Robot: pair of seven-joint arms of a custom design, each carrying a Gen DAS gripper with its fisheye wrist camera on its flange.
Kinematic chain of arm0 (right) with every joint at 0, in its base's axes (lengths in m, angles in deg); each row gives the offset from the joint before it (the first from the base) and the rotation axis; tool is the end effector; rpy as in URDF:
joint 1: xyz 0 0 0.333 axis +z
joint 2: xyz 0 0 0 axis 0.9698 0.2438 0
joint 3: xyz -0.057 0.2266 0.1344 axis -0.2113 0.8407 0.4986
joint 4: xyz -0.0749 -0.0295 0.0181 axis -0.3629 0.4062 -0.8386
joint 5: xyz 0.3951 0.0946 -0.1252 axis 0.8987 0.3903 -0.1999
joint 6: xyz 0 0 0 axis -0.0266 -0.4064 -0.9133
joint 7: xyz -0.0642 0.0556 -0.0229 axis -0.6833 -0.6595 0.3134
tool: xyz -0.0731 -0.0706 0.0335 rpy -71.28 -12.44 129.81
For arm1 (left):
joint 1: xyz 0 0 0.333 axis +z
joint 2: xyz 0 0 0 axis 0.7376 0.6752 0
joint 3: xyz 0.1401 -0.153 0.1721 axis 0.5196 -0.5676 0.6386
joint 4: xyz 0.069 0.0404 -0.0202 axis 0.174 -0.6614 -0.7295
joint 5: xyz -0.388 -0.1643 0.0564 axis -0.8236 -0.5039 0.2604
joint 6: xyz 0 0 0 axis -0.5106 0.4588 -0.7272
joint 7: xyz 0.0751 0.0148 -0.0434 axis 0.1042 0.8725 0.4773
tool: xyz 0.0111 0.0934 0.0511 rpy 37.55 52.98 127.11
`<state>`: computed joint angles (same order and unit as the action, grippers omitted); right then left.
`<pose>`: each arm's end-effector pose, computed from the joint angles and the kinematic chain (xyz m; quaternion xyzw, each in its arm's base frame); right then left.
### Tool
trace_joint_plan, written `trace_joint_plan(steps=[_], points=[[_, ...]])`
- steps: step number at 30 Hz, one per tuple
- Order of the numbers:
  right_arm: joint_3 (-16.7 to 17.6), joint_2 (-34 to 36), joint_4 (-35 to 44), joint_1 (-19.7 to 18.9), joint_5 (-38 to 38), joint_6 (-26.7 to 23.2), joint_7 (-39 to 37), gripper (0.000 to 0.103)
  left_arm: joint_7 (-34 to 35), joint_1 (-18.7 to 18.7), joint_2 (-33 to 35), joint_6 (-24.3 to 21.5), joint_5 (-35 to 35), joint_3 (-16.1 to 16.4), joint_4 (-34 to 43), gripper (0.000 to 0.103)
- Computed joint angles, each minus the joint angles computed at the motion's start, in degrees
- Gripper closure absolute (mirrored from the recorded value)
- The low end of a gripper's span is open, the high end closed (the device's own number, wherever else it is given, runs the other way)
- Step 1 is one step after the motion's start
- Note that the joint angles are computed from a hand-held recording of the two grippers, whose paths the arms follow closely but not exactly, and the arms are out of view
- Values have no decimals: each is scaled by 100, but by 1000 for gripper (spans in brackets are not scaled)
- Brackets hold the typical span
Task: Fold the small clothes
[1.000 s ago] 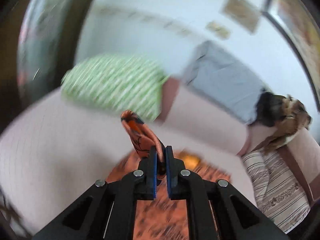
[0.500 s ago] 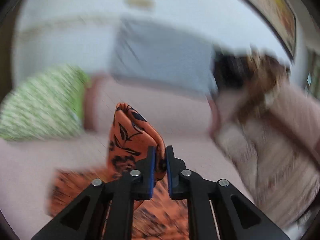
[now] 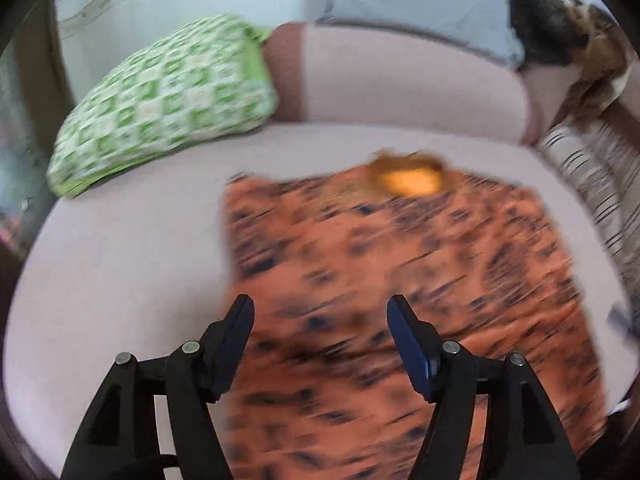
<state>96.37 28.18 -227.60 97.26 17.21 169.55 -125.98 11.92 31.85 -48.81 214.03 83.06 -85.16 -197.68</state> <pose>0.3504 0.3467 0.5086 -0.3279 0.8377 -0.1105 0.4226 0.5611 -0.3152 0.4991 -0.4567 0.8307 -0.2694 0.1698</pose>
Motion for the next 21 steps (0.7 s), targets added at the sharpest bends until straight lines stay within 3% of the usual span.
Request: trace_joint_plan(steps=[2,5,7,9,11,13,14,17,19,21], points=[[-425,434,249,-35,63,477,-635,8,126,69,-80,160,311,71,-305,34],[-1005,1382,1003,37,586,528,-2107,8,407,110,-108,482,572,76,-669,34],[-1397,2115,1601,184,1460,364,-3326,11,500,117,-32,678,725,72,-730,34],[-1439,2713,2236,122,1765,-334,-3940,15,238,112,117,806,1048,97,-667,34],[-1438,3127,2654,79,2063,-861,-4302,42,209,124,291,780,888,121,-490,34],[-1397,3413,3002,102,2045,-1271,-4478,55,211,117,395,809,771,142,-391,35],[-1382,3457,3091,127,1971,-1388,-4522,71,148,94,459,792,832,164,-318,38],[-1369,3547,3273,163,2050,-1651,-4725,79,42,38,602,706,828,196,-128,51],[-1376,3573,3343,170,2117,-1744,-4841,86,-516,-49,768,608,1159,321,83,76],[-1381,3605,3424,171,2193,-1787,-4959,92,-924,-25,880,453,996,374,278,92]])
